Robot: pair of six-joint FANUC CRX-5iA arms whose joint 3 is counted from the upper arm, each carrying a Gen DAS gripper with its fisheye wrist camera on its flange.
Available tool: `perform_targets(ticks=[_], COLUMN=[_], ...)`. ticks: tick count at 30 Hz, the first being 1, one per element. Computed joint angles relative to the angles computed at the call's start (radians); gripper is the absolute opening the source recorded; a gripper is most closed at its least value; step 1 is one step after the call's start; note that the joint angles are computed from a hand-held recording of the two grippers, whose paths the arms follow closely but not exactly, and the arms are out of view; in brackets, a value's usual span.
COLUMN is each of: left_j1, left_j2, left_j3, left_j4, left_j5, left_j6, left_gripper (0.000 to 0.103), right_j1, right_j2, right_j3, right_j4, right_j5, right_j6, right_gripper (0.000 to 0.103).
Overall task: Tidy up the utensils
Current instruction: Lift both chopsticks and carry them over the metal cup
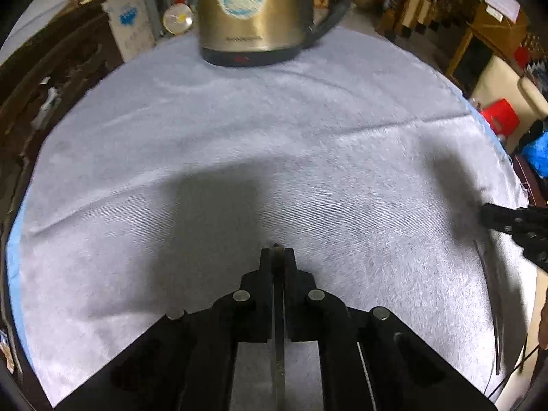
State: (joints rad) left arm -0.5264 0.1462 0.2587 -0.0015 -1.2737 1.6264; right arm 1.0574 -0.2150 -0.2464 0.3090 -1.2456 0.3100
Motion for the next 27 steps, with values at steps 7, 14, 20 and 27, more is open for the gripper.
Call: perform_targets(ticks=[7, 14, 20, 27], left_j1=[0.009, -0.025, -0.075, -0.209], left_j2=[-0.217, -0.391, -0.547, -0.627], left_j3=[-0.112, -0.156, -0.210, -0.216], left_j4=[-0.008, -0.058, -0.139, -0.278], left_j5=[0.096, 0.154, 0.191, 0.174], left_j6=[0.036, 0.126, 0.244, 0.390], left_gripper=[0.005, 0.005, 0.005, 0.005], right_j1=[0.177, 0.397, 0.651, 0.830], right_j2=[-0.178, -0.264, -0.239, -0.163], right_j3=[-0.118, -0.185, -0.164, -0.127], right_j4=[0.237, 0.475, 0.651, 0.766], right_j5=[-0.009, -0.138, -0.394, -0.606], right_j6=[-0.261, -0.511, -0.696, -0.841], right_gripper=[0.006, 0.006, 0.006, 0.006])
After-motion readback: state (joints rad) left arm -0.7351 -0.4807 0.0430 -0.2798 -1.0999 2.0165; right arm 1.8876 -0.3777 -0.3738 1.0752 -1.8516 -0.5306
